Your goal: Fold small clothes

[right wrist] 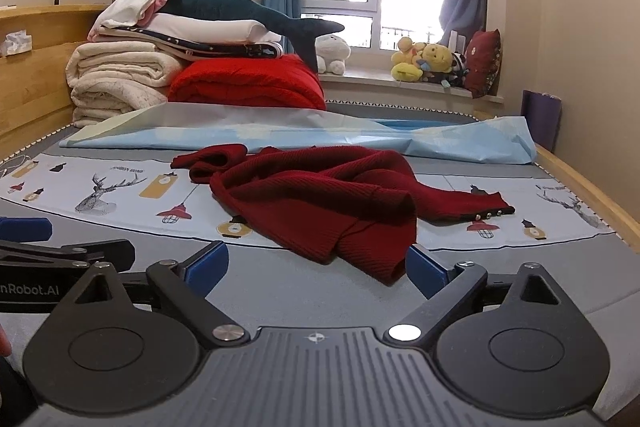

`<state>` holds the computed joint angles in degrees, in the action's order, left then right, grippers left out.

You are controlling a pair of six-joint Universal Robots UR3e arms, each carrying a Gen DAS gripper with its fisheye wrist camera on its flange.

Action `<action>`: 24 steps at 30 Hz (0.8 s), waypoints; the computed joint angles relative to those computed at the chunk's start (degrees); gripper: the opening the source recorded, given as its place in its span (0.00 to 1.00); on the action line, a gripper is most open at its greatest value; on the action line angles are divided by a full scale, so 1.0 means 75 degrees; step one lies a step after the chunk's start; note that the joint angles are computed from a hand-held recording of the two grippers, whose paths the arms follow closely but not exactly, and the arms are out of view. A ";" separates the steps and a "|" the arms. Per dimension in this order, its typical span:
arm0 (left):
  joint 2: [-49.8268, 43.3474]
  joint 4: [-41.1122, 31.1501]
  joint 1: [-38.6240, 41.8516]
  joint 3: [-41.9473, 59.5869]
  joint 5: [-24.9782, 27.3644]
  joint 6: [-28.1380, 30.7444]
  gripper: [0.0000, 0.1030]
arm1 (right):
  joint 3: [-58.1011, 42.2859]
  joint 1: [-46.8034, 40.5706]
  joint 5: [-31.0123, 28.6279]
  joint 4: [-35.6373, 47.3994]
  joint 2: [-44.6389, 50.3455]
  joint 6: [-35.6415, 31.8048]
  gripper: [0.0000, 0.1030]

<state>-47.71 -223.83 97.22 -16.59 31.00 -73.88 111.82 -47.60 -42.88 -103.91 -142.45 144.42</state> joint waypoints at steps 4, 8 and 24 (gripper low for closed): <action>0.0223 0.0250 -0.0033 -0.0380 -0.0025 -0.0071 0.99 | 0.0008 0.0016 0.0014 -0.0026 0.0008 0.0044 0.92; 0.0318 0.0357 -0.0050 -0.0538 -0.0035 -0.0112 0.99 | 0.0079 0.0279 -0.0161 -0.0326 0.0079 0.0324 0.92; 0.0333 0.0386 -0.0036 -0.0584 -0.0003 -0.0126 0.99 | 0.0055 0.0364 -0.0233 -0.0268 0.0150 0.0368 0.92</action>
<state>-45.21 -220.93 96.95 -20.97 30.98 -74.82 112.23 -44.87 -44.63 -105.92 -141.32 147.18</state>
